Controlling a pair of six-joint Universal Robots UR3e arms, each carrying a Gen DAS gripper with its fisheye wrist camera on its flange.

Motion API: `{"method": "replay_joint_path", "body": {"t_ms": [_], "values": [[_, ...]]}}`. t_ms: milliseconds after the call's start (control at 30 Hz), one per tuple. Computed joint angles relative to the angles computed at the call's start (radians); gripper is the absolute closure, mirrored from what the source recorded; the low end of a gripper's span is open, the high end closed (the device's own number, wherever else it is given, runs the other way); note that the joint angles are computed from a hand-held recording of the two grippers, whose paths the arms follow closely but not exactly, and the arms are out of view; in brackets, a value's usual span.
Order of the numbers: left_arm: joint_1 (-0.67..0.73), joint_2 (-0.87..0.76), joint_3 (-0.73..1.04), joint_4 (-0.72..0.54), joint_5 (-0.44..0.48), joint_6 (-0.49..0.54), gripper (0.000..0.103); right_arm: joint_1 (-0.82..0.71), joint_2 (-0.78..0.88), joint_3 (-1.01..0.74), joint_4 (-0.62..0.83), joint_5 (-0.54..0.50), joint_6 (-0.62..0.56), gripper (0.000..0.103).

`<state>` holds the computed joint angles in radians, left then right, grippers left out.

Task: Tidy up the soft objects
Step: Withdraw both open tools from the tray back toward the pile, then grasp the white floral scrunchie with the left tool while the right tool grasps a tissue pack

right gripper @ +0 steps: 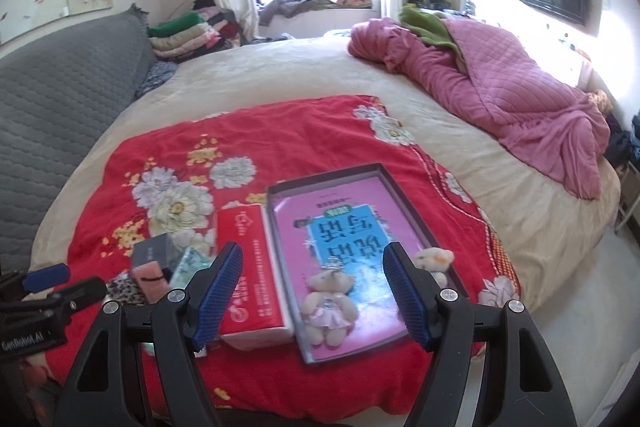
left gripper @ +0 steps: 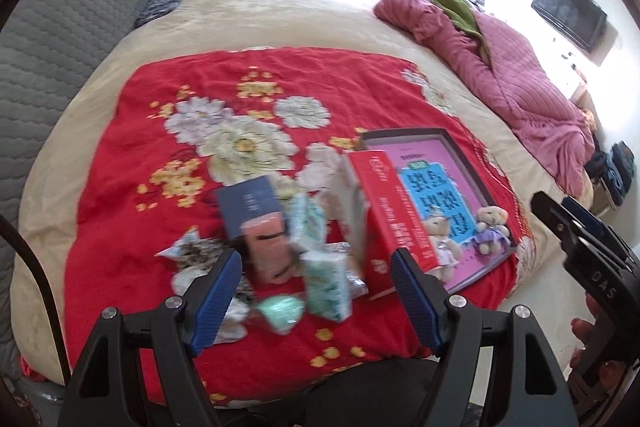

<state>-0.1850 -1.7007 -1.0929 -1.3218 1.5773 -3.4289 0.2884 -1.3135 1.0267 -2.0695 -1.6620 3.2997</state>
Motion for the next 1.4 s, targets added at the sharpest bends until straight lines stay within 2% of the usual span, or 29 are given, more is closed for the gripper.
{"method": "replay_joint_path", "body": {"t_ms": [500,800,1200,1400], "values": [[0.262,0.279,-0.305,0.019,-0.061,0.056,0.027,0.133,0.089,-0.135,0.056,-0.031,-0.009,0.029],[0.420,0.406,-0.480,0.007,-0.132,0.137,0.026,0.185,0.160,-0.205,0.091,-0.040,-0.014,0.029],[0.532,0.476,-0.722,0.057,-0.193,0.222,0.026,0.220,0.216,-0.189,0.084,-0.023,-0.035,0.029],[0.526,0.460,-0.819,0.100,-0.198,0.237,0.026,0.233,0.242,-0.153,0.072,-0.013,-0.046,0.029]]}}
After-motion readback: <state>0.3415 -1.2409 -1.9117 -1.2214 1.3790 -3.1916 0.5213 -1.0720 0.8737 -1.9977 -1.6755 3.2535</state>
